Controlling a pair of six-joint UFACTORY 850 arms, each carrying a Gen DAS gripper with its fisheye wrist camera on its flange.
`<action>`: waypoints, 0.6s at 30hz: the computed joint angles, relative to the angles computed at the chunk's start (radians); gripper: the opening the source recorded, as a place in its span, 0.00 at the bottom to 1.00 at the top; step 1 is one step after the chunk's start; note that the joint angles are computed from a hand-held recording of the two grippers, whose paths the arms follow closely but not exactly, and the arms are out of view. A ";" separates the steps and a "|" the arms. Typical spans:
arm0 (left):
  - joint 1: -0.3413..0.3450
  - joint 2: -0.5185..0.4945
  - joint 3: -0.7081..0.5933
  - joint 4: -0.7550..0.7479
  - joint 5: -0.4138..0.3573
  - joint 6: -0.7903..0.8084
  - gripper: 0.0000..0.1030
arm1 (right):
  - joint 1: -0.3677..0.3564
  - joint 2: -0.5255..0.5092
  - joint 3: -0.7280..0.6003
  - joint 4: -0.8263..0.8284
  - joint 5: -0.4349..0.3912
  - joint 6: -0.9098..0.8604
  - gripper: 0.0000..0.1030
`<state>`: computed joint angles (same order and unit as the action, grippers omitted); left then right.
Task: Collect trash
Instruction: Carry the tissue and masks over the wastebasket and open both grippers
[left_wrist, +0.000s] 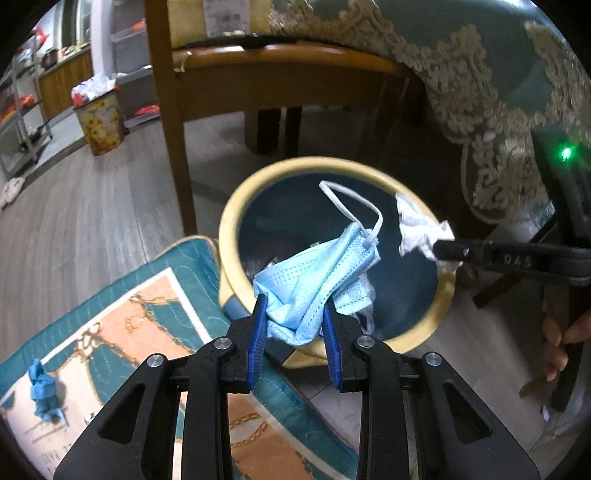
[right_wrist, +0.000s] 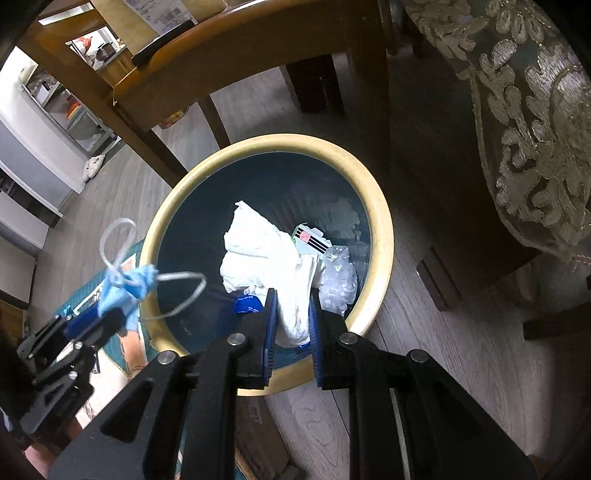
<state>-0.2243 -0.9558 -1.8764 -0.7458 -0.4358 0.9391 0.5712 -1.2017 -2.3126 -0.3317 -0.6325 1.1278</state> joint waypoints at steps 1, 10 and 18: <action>0.001 -0.006 -0.007 0.000 -0.007 -0.002 0.29 | 0.000 -0.002 -0.002 0.000 -0.002 0.001 0.15; 0.005 -0.010 -0.005 -0.051 -0.020 0.056 0.37 | 0.001 0.003 0.009 -0.060 0.021 0.037 0.28; 0.012 0.019 0.030 -0.159 0.004 0.159 0.69 | 0.008 0.046 0.073 -0.173 0.046 0.146 0.59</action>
